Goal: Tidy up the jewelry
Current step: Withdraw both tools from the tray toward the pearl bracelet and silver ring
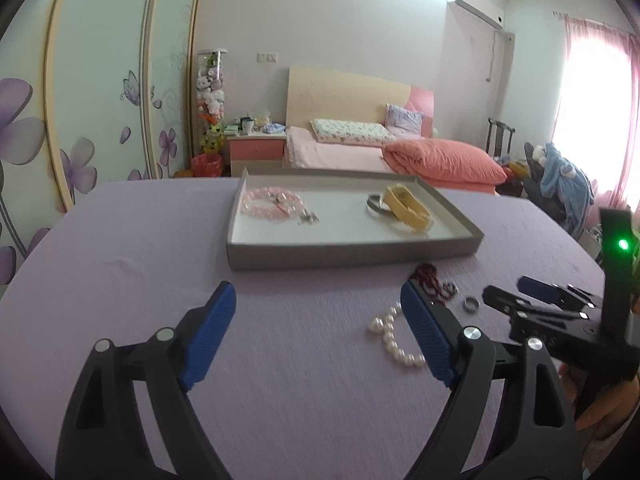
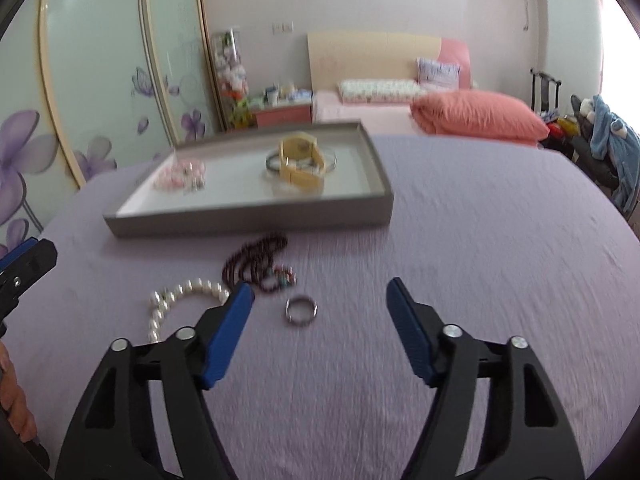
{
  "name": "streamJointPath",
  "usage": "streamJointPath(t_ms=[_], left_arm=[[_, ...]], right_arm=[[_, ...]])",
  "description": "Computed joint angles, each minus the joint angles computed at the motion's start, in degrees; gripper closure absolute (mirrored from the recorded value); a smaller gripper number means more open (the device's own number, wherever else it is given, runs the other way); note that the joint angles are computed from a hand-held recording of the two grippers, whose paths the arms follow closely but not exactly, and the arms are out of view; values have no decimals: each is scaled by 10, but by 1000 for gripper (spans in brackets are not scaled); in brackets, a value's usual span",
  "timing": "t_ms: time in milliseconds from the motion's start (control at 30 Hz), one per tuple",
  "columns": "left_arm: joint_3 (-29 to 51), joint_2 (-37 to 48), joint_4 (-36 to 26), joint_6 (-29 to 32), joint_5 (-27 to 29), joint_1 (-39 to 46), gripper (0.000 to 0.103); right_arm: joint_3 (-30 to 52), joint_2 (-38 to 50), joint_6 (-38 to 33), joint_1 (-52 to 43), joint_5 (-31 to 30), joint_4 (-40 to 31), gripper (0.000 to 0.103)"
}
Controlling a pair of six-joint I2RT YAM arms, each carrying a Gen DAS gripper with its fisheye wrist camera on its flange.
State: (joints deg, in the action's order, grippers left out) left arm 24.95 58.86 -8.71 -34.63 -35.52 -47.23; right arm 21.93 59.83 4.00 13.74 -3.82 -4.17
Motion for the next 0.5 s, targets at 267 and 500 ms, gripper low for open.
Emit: streamJointPath(t_ms=[267, 500], left_arm=[[-9, 40, 0, -30, 19, -20, 20], [-9, 57, 6, -32, 32, -17, 20]], right_arm=[[24, 53, 1, 12, 13, -31, 57], [39, 74, 5, 21, 24, -48, 58]])
